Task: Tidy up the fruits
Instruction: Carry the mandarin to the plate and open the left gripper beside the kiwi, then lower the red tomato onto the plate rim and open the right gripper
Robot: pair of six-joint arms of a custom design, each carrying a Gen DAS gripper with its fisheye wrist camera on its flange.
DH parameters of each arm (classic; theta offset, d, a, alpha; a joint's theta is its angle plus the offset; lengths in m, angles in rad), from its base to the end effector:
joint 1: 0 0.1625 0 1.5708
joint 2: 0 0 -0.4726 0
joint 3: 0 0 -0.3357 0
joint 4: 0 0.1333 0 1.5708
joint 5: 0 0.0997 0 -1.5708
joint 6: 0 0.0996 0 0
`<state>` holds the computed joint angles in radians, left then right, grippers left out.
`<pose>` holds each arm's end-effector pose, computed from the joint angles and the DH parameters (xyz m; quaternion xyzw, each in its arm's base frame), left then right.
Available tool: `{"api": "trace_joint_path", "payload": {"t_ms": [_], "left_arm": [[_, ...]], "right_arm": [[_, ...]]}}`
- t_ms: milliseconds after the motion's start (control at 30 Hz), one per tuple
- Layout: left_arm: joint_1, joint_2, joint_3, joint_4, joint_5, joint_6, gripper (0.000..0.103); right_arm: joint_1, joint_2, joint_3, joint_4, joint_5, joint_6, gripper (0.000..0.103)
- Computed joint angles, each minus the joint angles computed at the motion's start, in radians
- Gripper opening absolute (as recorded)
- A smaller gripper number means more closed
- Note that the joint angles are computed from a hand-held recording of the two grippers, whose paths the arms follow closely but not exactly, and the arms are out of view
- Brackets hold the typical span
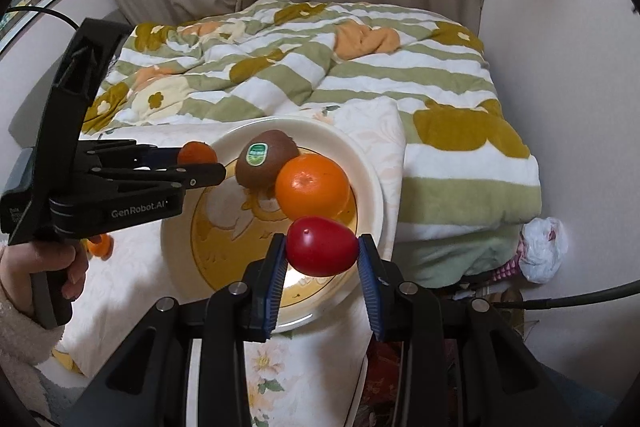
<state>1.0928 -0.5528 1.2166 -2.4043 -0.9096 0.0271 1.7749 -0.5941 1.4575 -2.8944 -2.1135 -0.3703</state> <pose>-0.1853 -0.7804 0.1432 0.2089 0.9194 -0.1504 0.2973 0.2295 -0.7051 0.1398 0.2071 -0.9169 0.1973 0.2783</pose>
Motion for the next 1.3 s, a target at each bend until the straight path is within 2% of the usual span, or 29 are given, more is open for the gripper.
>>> {"api": "trace_joint_path", "payload": {"t_ms": [167, 300, 333, 367, 433, 567, 733, 967, 1300], "left_arm": [[0.004, 0.016, -0.027, 0.028, 0.01, 0.015, 0.044], [0.005, 0.007, -0.022, 0.019, -0.008, 0.014, 0.047], [0.005, 0.002, -0.016, 0.01, -0.014, 0.016, 0.066], [0.003, 0.0, -0.011, -0.003, -0.012, 0.018, 0.102], [0.0, -0.012, 0.015, -0.055, -0.016, 0.03, 0.103], [-0.007, -0.023, 0.022, -0.023, 0.015, 0.017, 0.103], [-0.021, -0.065, 0.084, -0.036, 0.063, -0.003, 0.103], [-0.046, -0.149, 0.205, -0.078, 0.114, -0.082, 0.103], [-0.076, -0.239, 0.351, -0.133, 0.162, -0.171, 0.103]], "right_arm": [[-0.005, 0.006, -0.013, 0.009, -0.009, 0.024, 0.032], [-0.006, 0.004, -0.009, 0.007, -0.017, 0.039, 0.032], [-0.006, 0.001, -0.005, 0.003, -0.018, 0.04, 0.032], [-0.007, -0.003, 0.001, -0.001, -0.017, 0.041, 0.032], [-0.008, -0.007, 0.01, -0.012, -0.018, 0.041, 0.032], [-0.009, -0.014, 0.023, -0.02, -0.019, 0.038, 0.032], [-0.009, -0.023, 0.033, -0.027, -0.011, 0.008, 0.032], [-0.009, -0.004, 0.009, -0.008, 0.014, -0.047, 0.032], [-0.022, 0.052, -0.026, 0.003, 0.001, -0.102, 0.032]]}}
